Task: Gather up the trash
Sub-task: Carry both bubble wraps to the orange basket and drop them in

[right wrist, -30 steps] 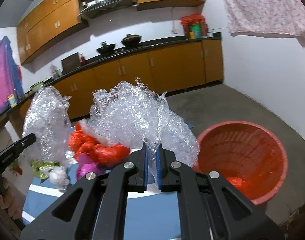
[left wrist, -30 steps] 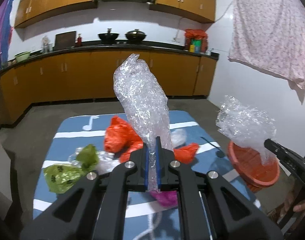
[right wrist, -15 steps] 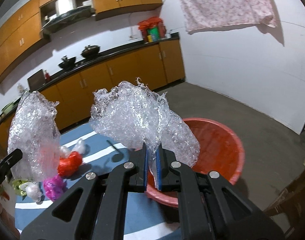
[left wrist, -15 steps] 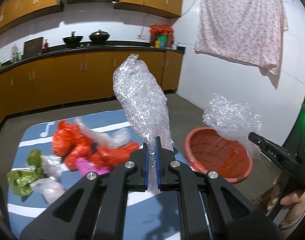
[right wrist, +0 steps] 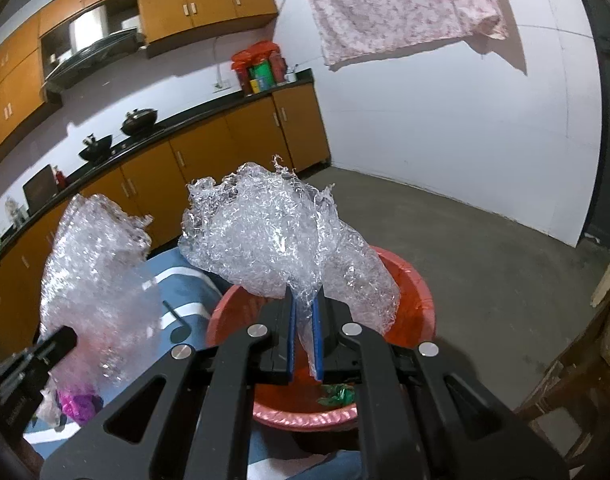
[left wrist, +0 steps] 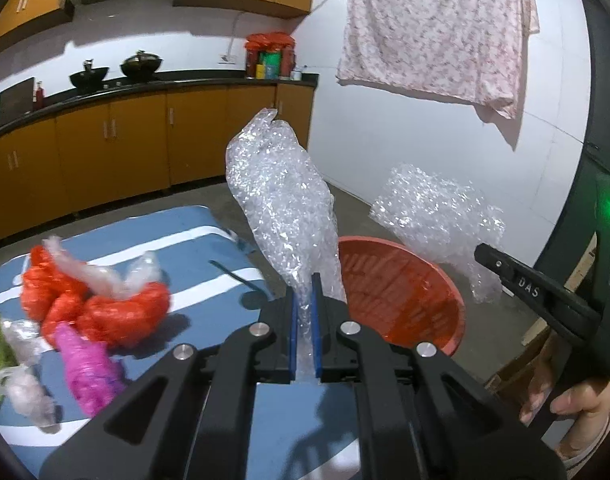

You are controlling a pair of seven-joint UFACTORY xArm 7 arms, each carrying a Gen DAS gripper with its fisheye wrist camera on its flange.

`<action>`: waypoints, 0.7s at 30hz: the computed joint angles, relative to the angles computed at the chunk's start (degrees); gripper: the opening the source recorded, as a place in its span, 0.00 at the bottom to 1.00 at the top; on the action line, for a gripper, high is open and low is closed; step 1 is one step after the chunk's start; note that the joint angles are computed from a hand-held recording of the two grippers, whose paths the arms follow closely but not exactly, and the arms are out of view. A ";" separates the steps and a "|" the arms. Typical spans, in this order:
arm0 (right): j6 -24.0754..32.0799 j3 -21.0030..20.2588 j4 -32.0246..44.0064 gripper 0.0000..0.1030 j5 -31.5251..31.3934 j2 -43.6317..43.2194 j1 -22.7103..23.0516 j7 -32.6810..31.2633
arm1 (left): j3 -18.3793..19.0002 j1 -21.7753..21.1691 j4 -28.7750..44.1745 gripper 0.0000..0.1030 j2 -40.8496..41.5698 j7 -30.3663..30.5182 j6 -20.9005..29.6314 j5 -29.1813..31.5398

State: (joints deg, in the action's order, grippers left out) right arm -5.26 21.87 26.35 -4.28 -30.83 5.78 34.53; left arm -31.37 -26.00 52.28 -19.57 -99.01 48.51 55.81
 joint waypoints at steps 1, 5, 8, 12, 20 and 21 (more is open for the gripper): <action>-0.19 0.00 0.16 0.07 0.10 0.47 -0.31 0.18 | 0.04 0.39 0.62 0.07 1.30 -0.20 -0.96 0.86; -1.23 0.04 0.99 0.07 0.36 2.56 -1.58 0.47 | 1.38 0.28 3.34 0.07 6.15 -0.55 -2.96 4.27; -2.14 0.03 1.71 0.07 0.62 4.49 -2.34 0.33 | 3.80 -0.90 4.58 0.07 9.01 -0.61 -4.77 6.14; -3.20 0.16 3.09 0.07 1.15 7.32 -3.29 -0.07 | 6.80 -2.61 6.39 0.07 12.67 -1.32 -6.69 7.92; -6.67 -7.68 3.76 0.10 1.83 11.82 4.59 -3.75 | 11.81 -5.88 9.89 0.11 18.17 -0.88 -9.39 9.89; -6.61 -9.19 3.98 0.16 1.94 12.25 5.95 -4.36 | 12.24 -6.18 9.91 0.18 18.42 -0.94 -9.54 9.80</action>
State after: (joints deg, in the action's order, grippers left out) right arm -11.87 12.67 30.33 -2.34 -18.58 11.74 30.17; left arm -19.14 -32.18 62.19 -1.15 -99.94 38.97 65.62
